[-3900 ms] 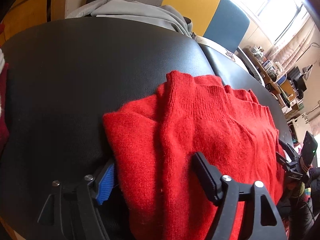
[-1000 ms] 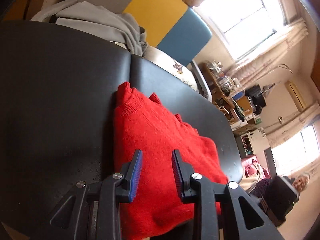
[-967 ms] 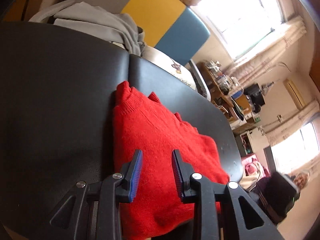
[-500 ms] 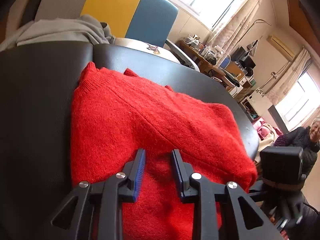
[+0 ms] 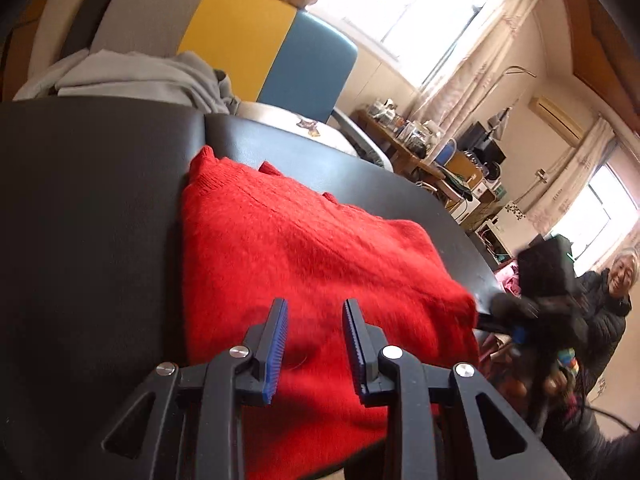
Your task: Fold clothes
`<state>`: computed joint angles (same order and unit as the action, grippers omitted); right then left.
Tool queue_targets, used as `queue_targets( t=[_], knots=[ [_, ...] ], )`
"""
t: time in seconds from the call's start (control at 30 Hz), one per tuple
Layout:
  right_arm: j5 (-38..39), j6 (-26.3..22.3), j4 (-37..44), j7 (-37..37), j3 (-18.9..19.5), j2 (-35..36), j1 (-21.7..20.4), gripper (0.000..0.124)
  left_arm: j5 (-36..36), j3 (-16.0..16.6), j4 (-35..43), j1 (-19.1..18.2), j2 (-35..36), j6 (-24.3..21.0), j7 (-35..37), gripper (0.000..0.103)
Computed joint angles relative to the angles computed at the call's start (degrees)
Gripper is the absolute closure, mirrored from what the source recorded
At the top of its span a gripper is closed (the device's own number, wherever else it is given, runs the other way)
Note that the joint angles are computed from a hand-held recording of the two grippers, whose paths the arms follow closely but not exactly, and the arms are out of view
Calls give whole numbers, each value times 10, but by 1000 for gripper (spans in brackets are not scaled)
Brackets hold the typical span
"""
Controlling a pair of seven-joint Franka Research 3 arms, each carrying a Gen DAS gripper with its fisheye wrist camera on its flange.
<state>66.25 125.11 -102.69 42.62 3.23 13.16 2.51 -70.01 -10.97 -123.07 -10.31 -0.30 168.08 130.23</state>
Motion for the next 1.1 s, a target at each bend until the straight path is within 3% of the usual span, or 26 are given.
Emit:
queue_targets(
  t=[0.1, 0.17, 0.27, 0.33, 0.43, 0.47, 0.53, 0.6, 0.63, 0.67, 0.7, 0.73, 0.83, 0.9, 1.0, 1.1],
  knots=[
    [-13, 23, 26, 28, 8, 16, 11, 28, -39, 2, -19, -4, -19, -10, 50, 75],
    [-12, 33, 21, 27, 3, 7, 14, 55, -62, 5, -31, -9, -28, -15, 83, 75],
    [-82, 60, 35, 54, -3, 7, 29, 77, -125, 12, -42, -15, -40, -43, 152, 75],
    [-125, 85, 40, 59, -4, -2, 37, 89, -67, 9, -45, -15, -35, -56, 129, 74],
    [-176, 159, 31, 33, -4, -27, 49, 90, 75, 5, -44, -13, -16, -83, 56, 74],
    [-224, 171, 31, 57, -11, -18, 58, 90, 111, 3, -44, -14, -11, -84, 40, 74],
    [-323, 176, 35, 114, -31, 16, 76, 89, 153, -6, -54, -21, -9, -47, 25, 74],
    [-262, 182, 27, 100, 9, 30, 26, 78, 193, -7, -58, -23, -10, -43, 0, 74],
    [-193, 176, 22, 71, 16, 34, 8, 55, 201, -4, -57, -21, -11, -55, -3, 74],
    [-152, 165, 22, 62, 19, 40, -5, 44, 209, -2, -56, -20, -12, -65, -7, 74],
    [-113, 153, 22, 58, 19, 45, -16, 43, 221, 0, -55, -18, -14, -75, -15, 74],
    [-96, 146, 22, 47, 16, 46, -17, 43, 219, 4, -50, -17, -16, -89, -17, 76],
    [-151, 164, 20, 60, 5, 26, 0, 42, 125, 17, -22, -12, -24, -134, 32, 77],
    [-164, 186, 15, 44, 2, 6, 9, 42, 58, 18, -1, -13, -20, -127, 76, 76],
    [-138, 188, 20, -3, 6, -22, 11, 42, 39, 6, 39, -13, 7, -110, 92, 76],
    [-108, 110, 55, -53, 10, -24, 9, 42, 77, -14, 76, -14, 47, -110, 75, 76]
  ],
)
